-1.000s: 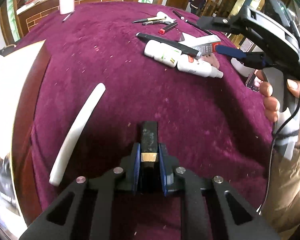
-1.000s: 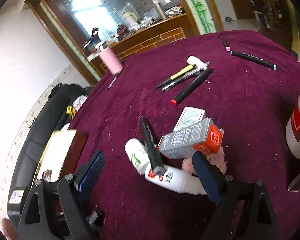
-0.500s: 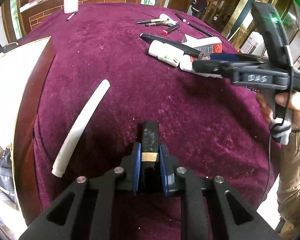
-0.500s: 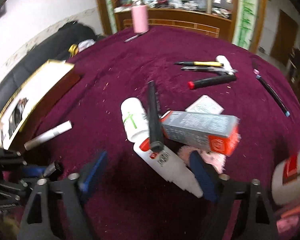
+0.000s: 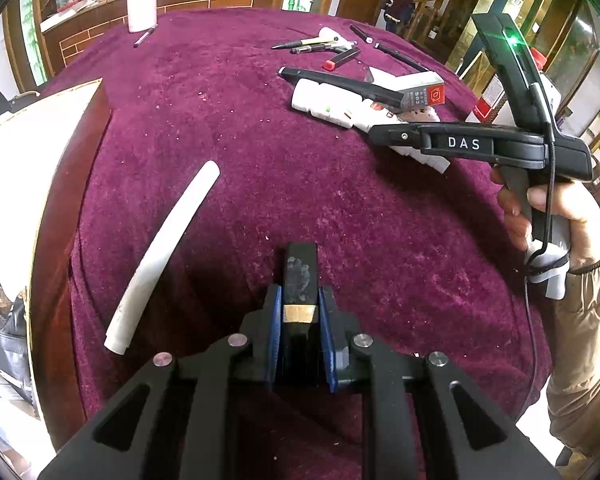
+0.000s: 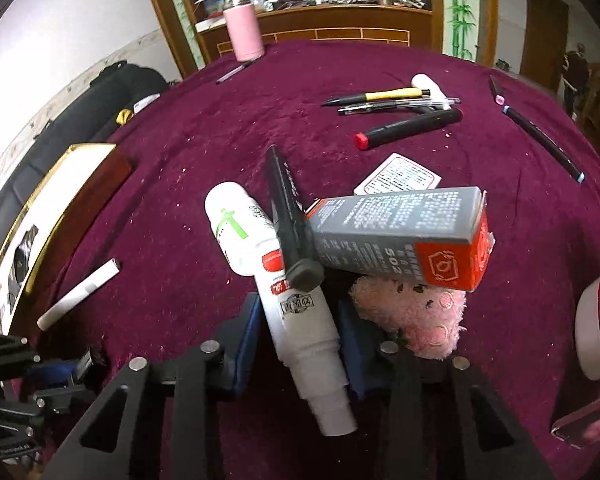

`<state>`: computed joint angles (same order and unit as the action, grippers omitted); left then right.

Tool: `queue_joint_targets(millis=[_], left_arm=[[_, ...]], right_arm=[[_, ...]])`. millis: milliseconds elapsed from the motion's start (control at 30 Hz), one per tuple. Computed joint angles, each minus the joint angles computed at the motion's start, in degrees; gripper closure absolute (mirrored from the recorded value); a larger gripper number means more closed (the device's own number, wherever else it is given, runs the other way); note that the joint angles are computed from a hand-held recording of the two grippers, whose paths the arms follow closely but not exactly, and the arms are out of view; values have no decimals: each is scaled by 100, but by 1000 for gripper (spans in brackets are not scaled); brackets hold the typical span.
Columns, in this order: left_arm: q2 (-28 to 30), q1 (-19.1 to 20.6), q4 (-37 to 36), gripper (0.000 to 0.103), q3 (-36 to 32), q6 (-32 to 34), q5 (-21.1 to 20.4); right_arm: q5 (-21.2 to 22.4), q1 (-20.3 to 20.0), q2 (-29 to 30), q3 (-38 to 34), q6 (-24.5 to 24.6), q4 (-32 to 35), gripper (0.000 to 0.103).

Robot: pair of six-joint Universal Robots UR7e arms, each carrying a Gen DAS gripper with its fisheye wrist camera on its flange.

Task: Organize objects
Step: 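Grasp the white red-labelled tube with the right tool while the left tool holds the black tube, then carry the black tube and white tube over the tray with both tools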

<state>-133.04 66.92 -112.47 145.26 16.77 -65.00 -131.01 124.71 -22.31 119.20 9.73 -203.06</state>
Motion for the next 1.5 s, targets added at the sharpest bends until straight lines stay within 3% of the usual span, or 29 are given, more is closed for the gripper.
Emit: queue_joint_targets(millis=[33,133,367,567,767,933,1100,1300,1500], left_arm=[[-18,-20,2,85,11,-25,20],[-59,-87,-13,85,56,-76,92],[-216,-221,-16,86,146,-124,204],[-273,-247,-23,86,175,-145,217],[-310,-261,-63,86,209,-148,230],[-351,-249,-113,86,231,-205,218],[-549,-575,113,86,307,-350,406],[-746,-781,222,86,186,-471,395],[-936,-872,463,86,86,-622,469]], right_arm=[[18,-2,12,-12,-16,-39,71],[96,23,2,34,-67,-240,71],[1064,-102,-74,312,-180,-1131,71],[834,-20,2,170,-64,-789,71],[862,-14,0,219,-78,-1005,71],[1207,-108,-22,310,-3,-1257,71],[1383,-72,18,238,174,-1148,71],[1714,23,195,71,496,-1620,70],[1843,53,341,-41,355,-1749,70]])
